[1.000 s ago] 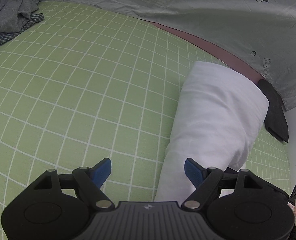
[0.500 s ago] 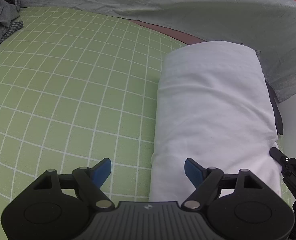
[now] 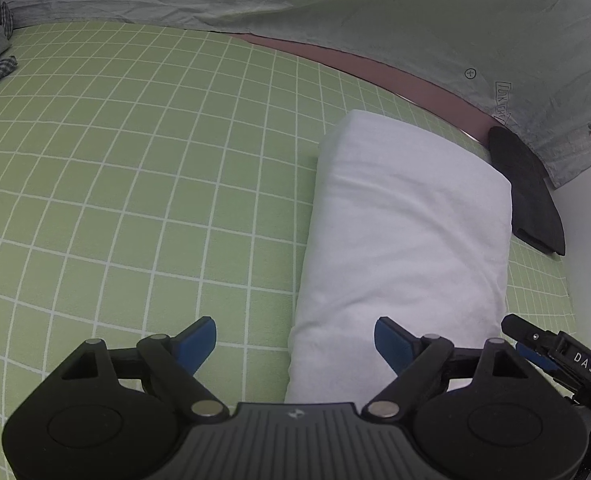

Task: Fold clothes
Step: 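Grasp the folded end with the right gripper, fold it over and release, then grasp the folded trouser bundle with both grippers and lift it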

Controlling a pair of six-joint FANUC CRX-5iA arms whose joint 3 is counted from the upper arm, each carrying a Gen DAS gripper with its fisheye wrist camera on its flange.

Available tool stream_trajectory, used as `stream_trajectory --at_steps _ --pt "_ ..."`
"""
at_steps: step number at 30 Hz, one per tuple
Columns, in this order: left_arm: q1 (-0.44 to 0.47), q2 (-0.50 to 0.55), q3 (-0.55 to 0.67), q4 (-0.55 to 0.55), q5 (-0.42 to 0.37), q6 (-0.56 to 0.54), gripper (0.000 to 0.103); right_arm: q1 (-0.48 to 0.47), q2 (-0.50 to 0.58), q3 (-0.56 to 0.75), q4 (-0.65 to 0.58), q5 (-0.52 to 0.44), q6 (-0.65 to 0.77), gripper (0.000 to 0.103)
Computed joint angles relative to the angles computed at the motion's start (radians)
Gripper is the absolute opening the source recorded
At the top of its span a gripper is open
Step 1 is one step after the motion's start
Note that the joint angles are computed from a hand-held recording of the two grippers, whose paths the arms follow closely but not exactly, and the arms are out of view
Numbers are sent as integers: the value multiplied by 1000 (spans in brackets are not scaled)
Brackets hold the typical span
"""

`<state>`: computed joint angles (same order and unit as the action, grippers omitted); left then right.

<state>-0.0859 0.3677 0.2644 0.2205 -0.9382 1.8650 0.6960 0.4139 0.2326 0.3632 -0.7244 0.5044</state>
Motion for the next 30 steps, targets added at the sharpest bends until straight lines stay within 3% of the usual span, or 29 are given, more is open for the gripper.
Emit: stream_trajectory --at_steps 2,5,8,17,21,30 --pt "-8 35 47 -9 -24 -13 88 8 22 35 -14 -35 31 76" --pt "-24 85 126 -45 -62 -27 88 45 69 53 81 -140 -8 76" --pt "-34 104 172 -90 -89 -20 88 56 64 11 126 -145 -35 76" --pt "-53 -2 37 -139 -78 2 88 118 -67 -207 290 -98 -223 75" --pt "-70 -50 -19 -173 -85 29 88 141 -120 -287 308 -78 -261 75" --pt "-130 -100 -59 -267 -104 180 89 131 -160 -320 192 -39 -35 76"
